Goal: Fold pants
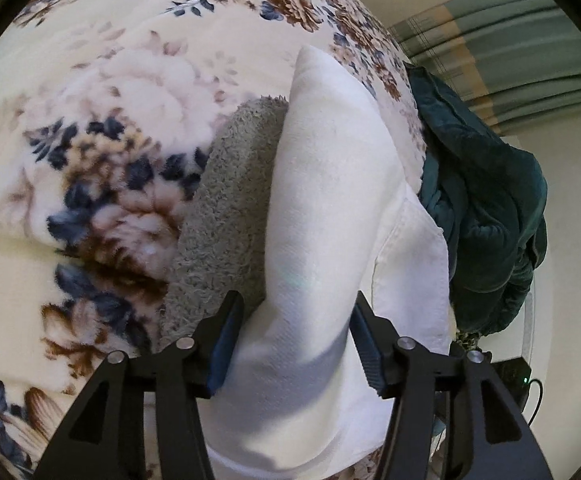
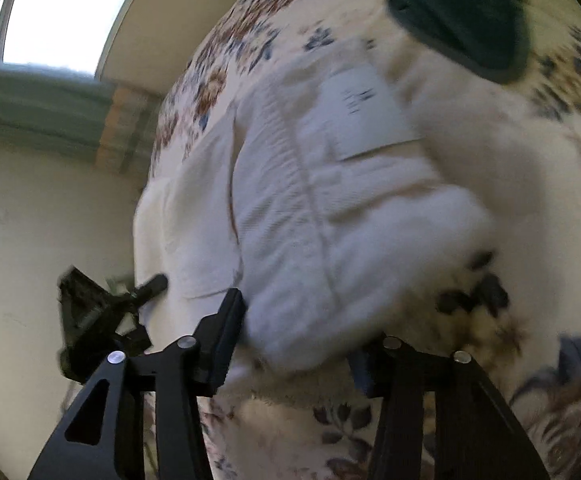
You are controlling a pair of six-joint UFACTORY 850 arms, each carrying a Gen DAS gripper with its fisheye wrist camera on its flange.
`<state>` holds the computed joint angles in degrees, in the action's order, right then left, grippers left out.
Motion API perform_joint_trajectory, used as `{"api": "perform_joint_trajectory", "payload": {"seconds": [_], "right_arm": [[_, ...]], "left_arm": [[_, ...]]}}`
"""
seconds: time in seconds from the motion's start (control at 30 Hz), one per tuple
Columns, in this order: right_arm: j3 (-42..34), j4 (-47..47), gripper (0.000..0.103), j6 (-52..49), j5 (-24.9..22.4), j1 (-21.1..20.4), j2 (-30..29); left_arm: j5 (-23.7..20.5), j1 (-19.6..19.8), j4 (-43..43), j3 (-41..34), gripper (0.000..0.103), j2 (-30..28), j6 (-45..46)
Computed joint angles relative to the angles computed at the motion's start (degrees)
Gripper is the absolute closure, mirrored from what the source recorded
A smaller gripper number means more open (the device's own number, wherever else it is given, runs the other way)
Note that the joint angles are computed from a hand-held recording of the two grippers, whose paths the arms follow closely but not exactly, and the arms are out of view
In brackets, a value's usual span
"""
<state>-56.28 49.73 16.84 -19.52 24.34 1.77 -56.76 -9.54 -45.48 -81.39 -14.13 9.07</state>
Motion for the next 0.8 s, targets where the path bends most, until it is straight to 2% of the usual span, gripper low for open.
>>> {"api": "perform_joint_trajectory", "payload": {"seconds": [0.1, 0.17, 0.27, 0.37, 0.43, 0.53, 0.6, 0.63, 0.73, 0.8], "right_arm": [[2.06, -1.67, 0.08, 4.66, 2.08, 0.92, 1.52], [2.14, -7.23, 0.082, 11.01, 3.46, 2.03, 2.15], [2.76, -6.39, 0.084, 10.76, 3.68, 3.23, 3.78], [1.76, -13.18, 0.082, 16.79, 0.11, 3.15, 2.35], [0.13, -18.2, 0.077, 20.58, -3.8, 2.5, 0.81], [-3.49, -26.15, 0.073, 25.56, -9.29, 2.65, -0.52], [-5.96, -32.79, 0.066, 30.9, -13.0, 3.69, -0.81], [-7.79, -37.22, 0.066, 34.29, -15.79, 4.51, -1.24], [-12.7, -45.82, 0.065, 39.97, -23.69, 6.74, -2.65], [-15.85, -51.16, 0.051, 42.76, -29.26, 8.06, -3.63]], "left_arm": [[-0.04, -0.49, 1.38, -1.05, 0.051, -0.7, -0.93], [0.07, -0.67, 2.49, -1.9, 0.05, -1.31, -1.86], [-0.01, -1.01, 5.76, -3.2, 0.045, -1.92, -3.61], [-0.56, -2.12, 9.92, -4.02, 0.035, -1.74, -6.28], [-0.33, -4.42, 18.43, -5.1, 0.025, -0.93, -11.75], [-0.85, -8.69, 32.16, -5.91, 0.02, 0.82, -20.1], [-1.45, -10.71, 37.08, -5.51, 0.014, 2.14, -23.03], [-1.74, -12.04, 39.34, -5.24, 0.01, 3.21, -24.28], [-2.97, -14.77, 44.45, -4.91, 0.009, 5.4, -26.7], [-3.93, -16.32, 48.26, -5.53, 0.009, 5.91, -28.39]]}}
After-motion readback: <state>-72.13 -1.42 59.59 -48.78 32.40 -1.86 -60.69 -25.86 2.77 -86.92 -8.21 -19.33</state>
